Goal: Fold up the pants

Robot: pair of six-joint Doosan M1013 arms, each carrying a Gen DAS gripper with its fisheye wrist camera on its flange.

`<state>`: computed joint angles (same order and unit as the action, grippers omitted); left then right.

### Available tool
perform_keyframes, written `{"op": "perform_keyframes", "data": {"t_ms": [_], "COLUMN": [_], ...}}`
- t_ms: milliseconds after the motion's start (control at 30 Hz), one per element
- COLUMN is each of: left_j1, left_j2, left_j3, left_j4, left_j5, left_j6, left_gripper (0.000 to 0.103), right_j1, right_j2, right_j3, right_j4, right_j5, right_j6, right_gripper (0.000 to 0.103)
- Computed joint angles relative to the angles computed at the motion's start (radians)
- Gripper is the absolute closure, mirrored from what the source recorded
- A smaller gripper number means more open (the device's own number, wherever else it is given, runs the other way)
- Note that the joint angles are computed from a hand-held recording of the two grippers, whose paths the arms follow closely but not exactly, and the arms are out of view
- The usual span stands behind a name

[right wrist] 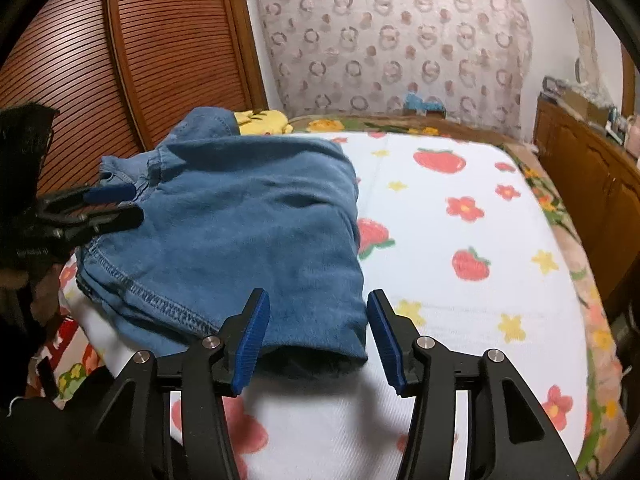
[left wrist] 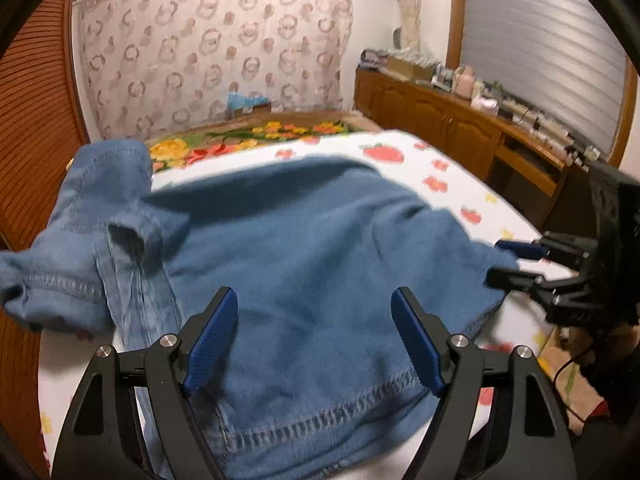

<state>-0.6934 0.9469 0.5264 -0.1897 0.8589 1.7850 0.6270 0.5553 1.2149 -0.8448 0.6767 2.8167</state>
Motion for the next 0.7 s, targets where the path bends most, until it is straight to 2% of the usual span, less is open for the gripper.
{"op": "perform_keyframes", "data": {"t_ms": [267,367,533,567,600,633,667,700], "left_j1": [-0.004,0.001,0.002,0.003,0.004,0.005,0.008,0.012], "left_j2": [-0.061,-0.062,-0.068,-0.068,-0.068,-0.069,-0.072,-0.072], "left_j3": [0.141,0.155,0.186,0.186,0.189,0.193,0.201,0.202], "left_j4": [0.074,0.077,0.087,0.078,0.07,0.063,0.049,0.034], "left_j5": [-0.054,-0.045,-0.072,-0.074,-0.078,-0.082,-0.088,-0.09], "left_j6": [-0.054,-0.066,-0.069,-0.066,-0.062,-0.061,-0.056,-0.051], "left_gripper": [0.023,0.023,0.023,0.023,0.023,0.023,0.023,0.023], "right_j1": [-0.007,-0.015,-0.019,-0.022,-0.029,-0.031,-0.033,-0.037], "right_j2": [0.007,0.01,0.013,0.011,0.007,0.006,0.003,-0.003], "right_j3": [-0.006,-0.007,-0.007,-0.006,0.001,0.001,0.002,0.005], "right_j4": [0.041,0.074,0.08,0.087,0.12,0.128,0.129,0.128], "right_j5": [-0.003,-0.01,-0.022,-0.032,-0.063,-0.072,-0.082,-0.104], "right_j6": [-0.019,-0.028,-0.014,-0.009,-0.024,-0.017,-0.011,-0.006], "right_gripper": [0.05,0.05,0.05,0.054,0.064,0.067,0.078,0.083]}}
